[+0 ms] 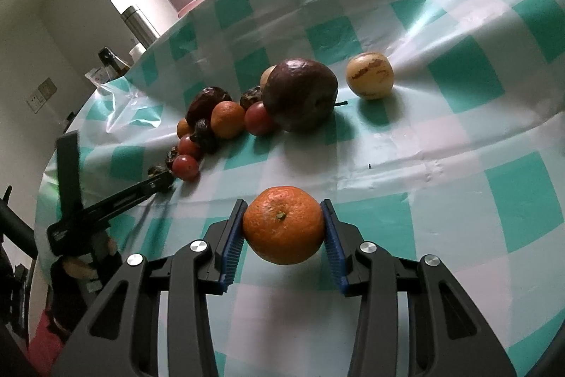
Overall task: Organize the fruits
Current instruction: 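Grasp a dark mangosteen with the left gripper while the right gripper holds the mandarin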
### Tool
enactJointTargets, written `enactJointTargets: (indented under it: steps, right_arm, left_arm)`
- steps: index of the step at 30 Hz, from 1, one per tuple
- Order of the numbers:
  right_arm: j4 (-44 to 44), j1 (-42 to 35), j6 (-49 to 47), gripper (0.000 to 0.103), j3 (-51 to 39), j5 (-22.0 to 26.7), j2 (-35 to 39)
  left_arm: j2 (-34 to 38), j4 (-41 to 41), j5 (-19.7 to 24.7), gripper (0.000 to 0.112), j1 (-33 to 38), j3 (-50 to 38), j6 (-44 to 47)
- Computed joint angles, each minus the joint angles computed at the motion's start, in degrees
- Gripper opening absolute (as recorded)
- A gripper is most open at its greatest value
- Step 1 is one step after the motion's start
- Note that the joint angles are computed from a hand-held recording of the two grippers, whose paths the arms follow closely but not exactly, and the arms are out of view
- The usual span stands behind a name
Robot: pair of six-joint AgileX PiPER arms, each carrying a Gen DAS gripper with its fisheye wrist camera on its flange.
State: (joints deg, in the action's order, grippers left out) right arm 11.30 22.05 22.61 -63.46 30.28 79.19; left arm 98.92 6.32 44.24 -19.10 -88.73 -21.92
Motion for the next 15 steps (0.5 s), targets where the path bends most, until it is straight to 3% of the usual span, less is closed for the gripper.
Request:
enactJointTargets:
  steps: [6,10,15]
  right_arm:
    - [-0.3,0.1,0.3,0.042,-0.5,0.4,0.4]
    - [-0.4,0.1,0.3,0.042,-0.8,0.6,0.6]
    - [-0.3,0.1,0.1,0.042,-0.8,0.6,0.8]
  left_arm:
    - [-10.0,-5.5,-10.2,0.043,0.0,13.7,0.8]
    - [-12.2,-9.3,-13.0,0.043,0.4,16.8,2.9]
    - [-12.8,-12.9,-13.4,0.043,1.5,17.7,6.1]
